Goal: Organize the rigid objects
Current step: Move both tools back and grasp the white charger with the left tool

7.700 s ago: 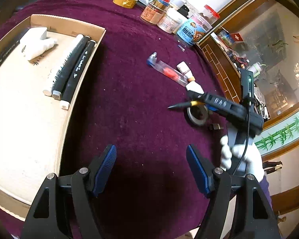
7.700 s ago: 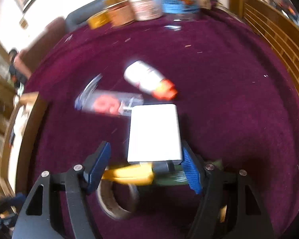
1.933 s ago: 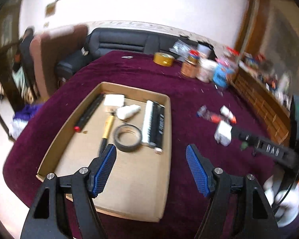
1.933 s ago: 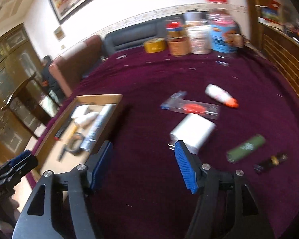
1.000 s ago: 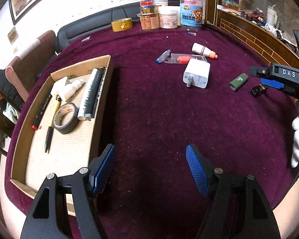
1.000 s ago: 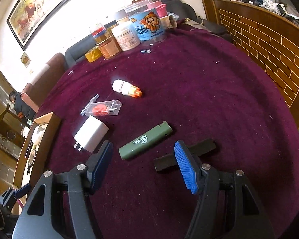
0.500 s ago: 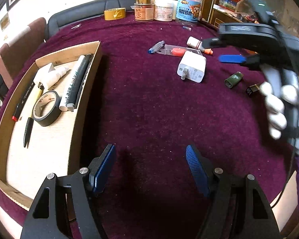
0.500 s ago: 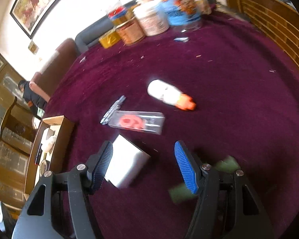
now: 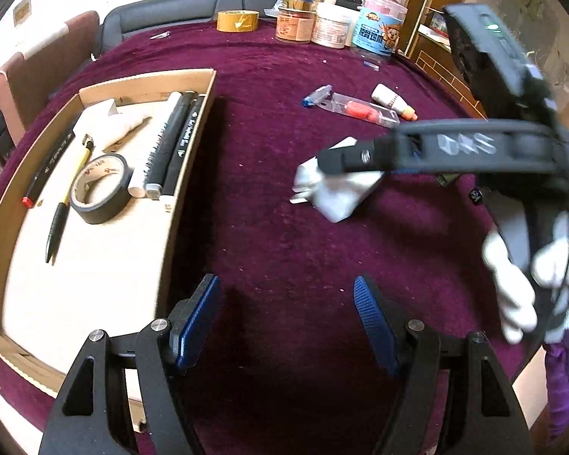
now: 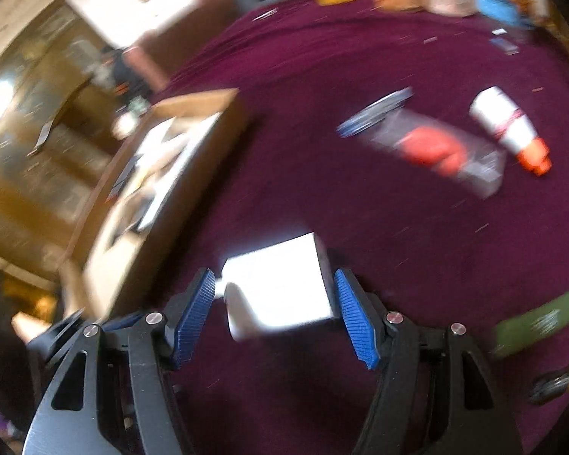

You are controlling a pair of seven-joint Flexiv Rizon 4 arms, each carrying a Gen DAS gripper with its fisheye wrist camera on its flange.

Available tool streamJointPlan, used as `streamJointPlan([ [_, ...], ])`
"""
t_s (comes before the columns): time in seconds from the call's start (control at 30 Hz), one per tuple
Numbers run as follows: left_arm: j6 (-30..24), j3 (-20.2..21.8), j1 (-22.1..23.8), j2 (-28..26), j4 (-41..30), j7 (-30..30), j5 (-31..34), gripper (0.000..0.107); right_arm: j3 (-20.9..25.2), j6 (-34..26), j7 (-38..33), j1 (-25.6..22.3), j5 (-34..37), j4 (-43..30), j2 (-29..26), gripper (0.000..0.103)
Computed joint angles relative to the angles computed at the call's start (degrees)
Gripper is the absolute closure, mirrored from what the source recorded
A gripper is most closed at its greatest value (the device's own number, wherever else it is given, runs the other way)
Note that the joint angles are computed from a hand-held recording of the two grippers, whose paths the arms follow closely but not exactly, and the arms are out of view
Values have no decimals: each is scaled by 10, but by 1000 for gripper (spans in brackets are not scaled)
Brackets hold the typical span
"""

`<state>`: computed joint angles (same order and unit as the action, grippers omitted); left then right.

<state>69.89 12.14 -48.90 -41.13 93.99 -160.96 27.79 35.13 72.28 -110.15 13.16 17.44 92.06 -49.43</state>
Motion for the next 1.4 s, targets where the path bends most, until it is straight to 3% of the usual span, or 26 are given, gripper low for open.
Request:
streamJointPlan([
  [0.23, -8, -11, 6, 1, -18, 40, 9, 40, -39, 195, 32, -8, 18, 128, 81, 37],
  [0.43, -86, -15, 12, -36, -122, 190, 65, 40, -8, 250, 79, -86, 23, 167, 84, 37],
  [0.63, -137, -76, 77, -85, -172, 334, -19, 39, 18, 269, 126, -139, 3, 180, 63, 37],
  [0.7, -116, -72, 76, -87, -169, 334, -29, 39, 26, 268, 139, -156, -12, 176, 53, 37],
  [0.87, -73, -68, 76, -77, -135, 301, -70, 59, 42, 275, 164, -176, -50, 183, 39, 37],
  [1.0, -35, -70, 77, -75, -110, 273, -108, 60, 46, 280, 187, -178, -80, 184, 26, 37],
  [1.2, -52, -37, 48, -92, -137, 264, -106, 55, 29, 294, 228, -169, -115, 195, 23, 37],
  [1.27, -50, -22, 36, -97, -146, 248, -95, 63, 20, 299, 243, -165, -125, 199, 27, 37],
  [1.4, 5, -29, 45, -88, -114, 226, -98, 66, -3, 296, 272, -149, -150, 201, 32, 37],
])
